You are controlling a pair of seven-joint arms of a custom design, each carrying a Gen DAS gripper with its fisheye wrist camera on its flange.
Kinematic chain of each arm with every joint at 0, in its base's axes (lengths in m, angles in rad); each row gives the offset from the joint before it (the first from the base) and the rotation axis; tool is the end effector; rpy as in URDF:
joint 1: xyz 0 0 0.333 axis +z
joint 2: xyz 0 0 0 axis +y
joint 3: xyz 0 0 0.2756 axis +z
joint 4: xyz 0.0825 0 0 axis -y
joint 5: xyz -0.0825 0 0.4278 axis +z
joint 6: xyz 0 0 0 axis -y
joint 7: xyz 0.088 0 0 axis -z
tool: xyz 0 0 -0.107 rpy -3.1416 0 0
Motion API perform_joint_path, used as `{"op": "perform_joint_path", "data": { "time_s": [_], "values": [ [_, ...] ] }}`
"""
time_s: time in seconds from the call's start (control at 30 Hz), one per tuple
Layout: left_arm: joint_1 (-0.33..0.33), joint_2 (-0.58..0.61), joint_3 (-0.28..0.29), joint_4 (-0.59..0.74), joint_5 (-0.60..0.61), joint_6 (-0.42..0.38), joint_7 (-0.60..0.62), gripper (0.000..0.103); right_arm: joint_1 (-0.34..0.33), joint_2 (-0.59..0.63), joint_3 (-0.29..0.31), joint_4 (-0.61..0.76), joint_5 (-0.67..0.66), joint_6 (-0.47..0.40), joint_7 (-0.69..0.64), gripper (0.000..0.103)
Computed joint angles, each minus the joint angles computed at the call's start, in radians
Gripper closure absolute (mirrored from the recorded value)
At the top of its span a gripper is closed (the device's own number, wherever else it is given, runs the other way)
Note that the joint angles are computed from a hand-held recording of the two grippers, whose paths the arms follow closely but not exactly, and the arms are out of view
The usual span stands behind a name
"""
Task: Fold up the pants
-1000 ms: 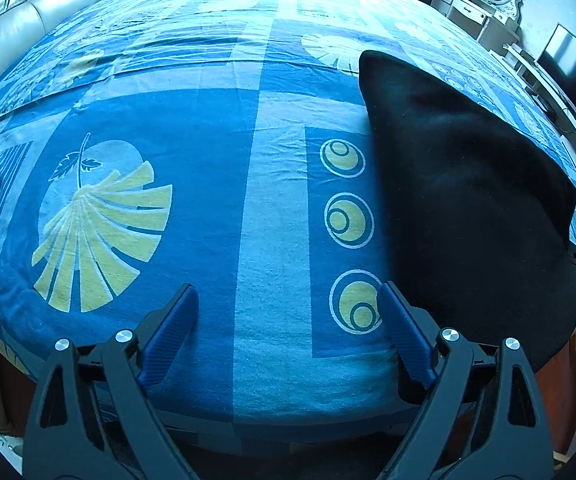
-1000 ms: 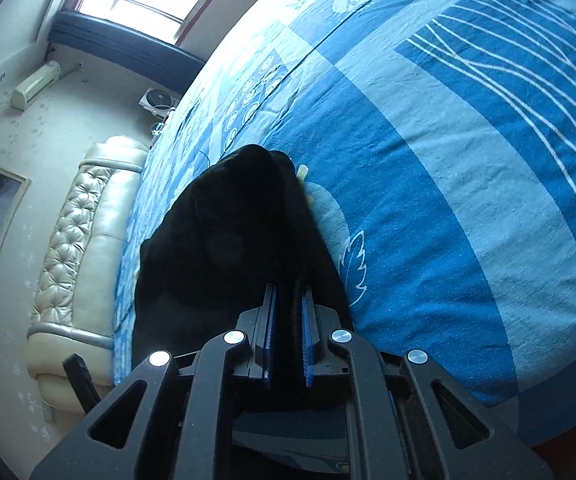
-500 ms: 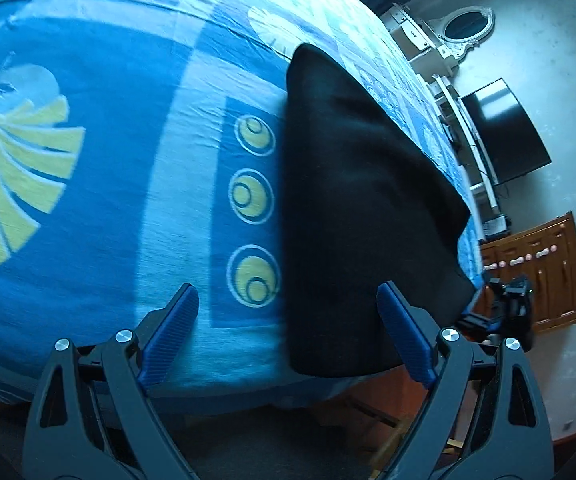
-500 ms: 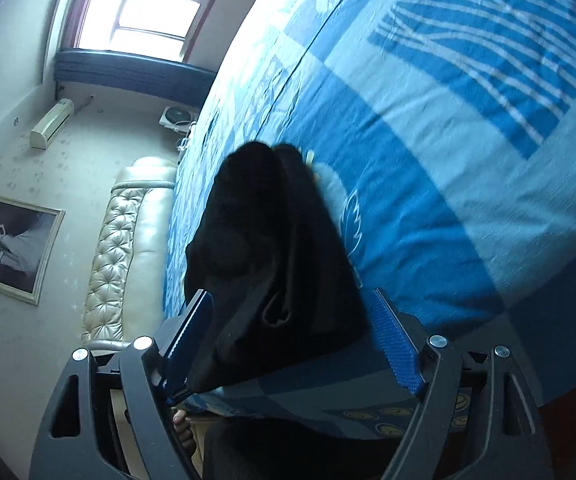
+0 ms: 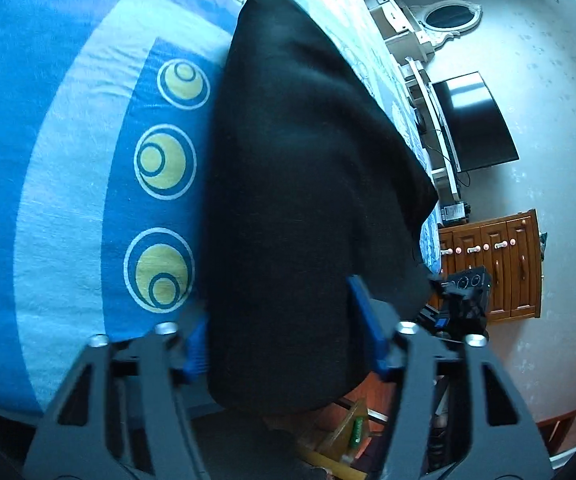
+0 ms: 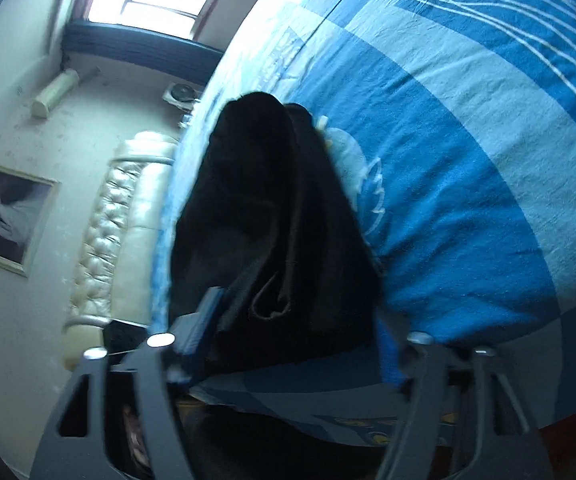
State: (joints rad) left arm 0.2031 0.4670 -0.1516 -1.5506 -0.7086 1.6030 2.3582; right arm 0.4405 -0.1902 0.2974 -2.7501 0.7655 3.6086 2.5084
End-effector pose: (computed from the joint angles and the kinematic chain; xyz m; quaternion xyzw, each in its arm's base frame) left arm 0.6706 -0.0230 0.3284 0.4423 -0.7945 0.2771 0.3103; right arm 0.3865 0.2280 0.3119 -0.2289 0.8517 0.0210 0.4708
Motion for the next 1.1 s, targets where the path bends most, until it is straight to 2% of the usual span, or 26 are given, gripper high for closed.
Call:
{"op": "perform_joint_path", "data": {
  "time_s": [0.07,0.1,0.2,0.3,0.5,0.7,0.83,1.1],
  "values": [
    [0.003,0.003,0.000,0.007,-0.005,-0.004,-0.006,0.063,-0.002,0.007,0.006,0.011,0.011,0.006,-0.014,0.056],
    [0.007,-0.007,0.000,-0.003,-0.008,0.003,0.007,0.067,-0.010,0.013,0.027,0.031,0.063,0.006,-0.068,0.058],
    [0.004,-0.053,0.004,-0.045,-0.007,0.053,0.053,0.069,-0.002,0.026,0.026,0.066,0.108,0.007,-0.128,0.059],
    [0.007,-0.047,0.011,-0.032,-0.011,0.048,0.041,0.070,0.012,0.042,0.014,0.102,0.134,-0.001,-0.177,0.060],
    [0.034,-0.025,0.028,0.010,-0.006,0.058,0.047,0.070,0.028,0.119,-0.066,0.158,-0.107,-0.015,-0.046,0.060],
    [0.065,-0.011,0.036,0.037,-0.004,0.072,0.030,0.070,0.024,0.203,-0.119,0.242,-0.335,-0.039,0.080,0.060],
    [0.080,-0.006,0.033,0.040,-0.006,0.074,0.026,0.070,0.030,0.229,-0.136,0.260,-0.392,-0.035,0.117,0.060],
    [0.071,-0.043,0.031,-0.008,-0.013,0.110,0.045,0.070,0.042,0.257,-0.153,0.275,-0.420,-0.012,0.160,0.060]
  ]
}}
